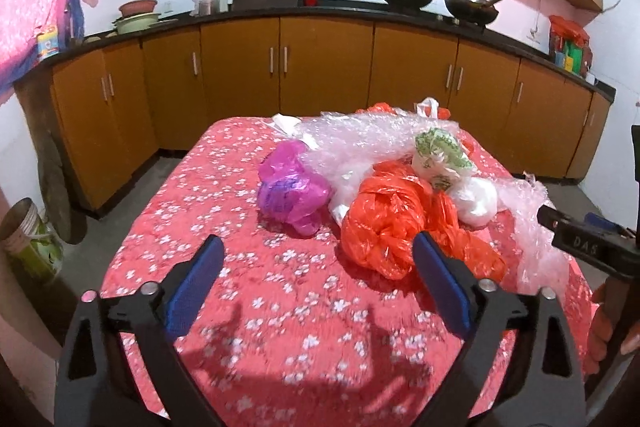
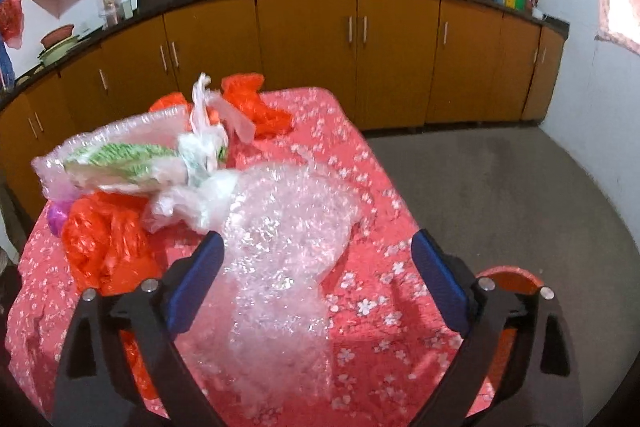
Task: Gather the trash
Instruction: 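Grasp the clear bubble wrap with the right tool while the left tool grasps the red bag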
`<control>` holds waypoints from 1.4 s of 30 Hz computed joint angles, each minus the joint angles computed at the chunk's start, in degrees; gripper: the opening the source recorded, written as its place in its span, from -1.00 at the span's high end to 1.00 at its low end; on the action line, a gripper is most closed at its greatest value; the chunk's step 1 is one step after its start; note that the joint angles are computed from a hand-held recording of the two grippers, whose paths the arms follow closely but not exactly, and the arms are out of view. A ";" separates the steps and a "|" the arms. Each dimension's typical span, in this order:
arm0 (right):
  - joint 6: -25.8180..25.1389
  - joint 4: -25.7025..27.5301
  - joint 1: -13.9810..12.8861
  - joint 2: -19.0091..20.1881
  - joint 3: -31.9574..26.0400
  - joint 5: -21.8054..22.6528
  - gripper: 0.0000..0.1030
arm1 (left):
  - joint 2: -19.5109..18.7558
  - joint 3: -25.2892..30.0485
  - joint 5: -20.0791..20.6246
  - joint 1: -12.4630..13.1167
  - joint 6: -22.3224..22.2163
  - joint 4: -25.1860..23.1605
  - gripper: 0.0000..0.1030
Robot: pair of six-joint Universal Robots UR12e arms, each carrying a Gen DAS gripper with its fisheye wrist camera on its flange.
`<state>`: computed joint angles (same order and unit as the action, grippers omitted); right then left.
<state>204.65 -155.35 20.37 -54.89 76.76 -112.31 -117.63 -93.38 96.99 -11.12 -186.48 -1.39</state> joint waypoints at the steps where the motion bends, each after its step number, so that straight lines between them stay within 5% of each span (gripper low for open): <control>1: -0.04 0.12 -0.18 0.02 0.11 0.78 -0.76 | -0.30 0.48 -0.26 0.00 0.12 -0.54 -0.74; 5: 0.44 0.86 -1.26 -0.22 0.75 6.86 0.32 | -1.38 2.22 -2.02 0.13 -0.61 -2.95 -0.70; 8: -0.32 -2.25 -1.24 -0.76 2.10 7.53 0.61 | -1.70 2.97 -4.64 0.51 -2.49 -5.01 -0.70; 15: -2.13 -7.33 -0.96 -2.38 4.56 6.99 0.67 | -3.12 5.61 -5.46 0.25 -2.56 -7.98 -0.70; 21: -3.14 -7.71 -0.91 -2.65 5.11 7.07 0.67 | -4.91 9.43 -5.29 0.00 -0.94 -12.52 -0.47; 25: -3.16 -7.44 -0.99 -2.69 5.23 7.22 0.67 | -5.72 10.91 -7.42 -0.08 0.41 -15.77 0.11; 31: -3.19 -8.52 -1.04 -3.13 5.75 7.75 0.68 | -4.74 9.03 -8.11 0.06 2.01 -13.89 0.53; 42: -4.32 -13.81 -0.88 -5.11 8.17 8.59 0.70 | 1.02 1.31 -8.06 1.38 2.28 -6.68 0.61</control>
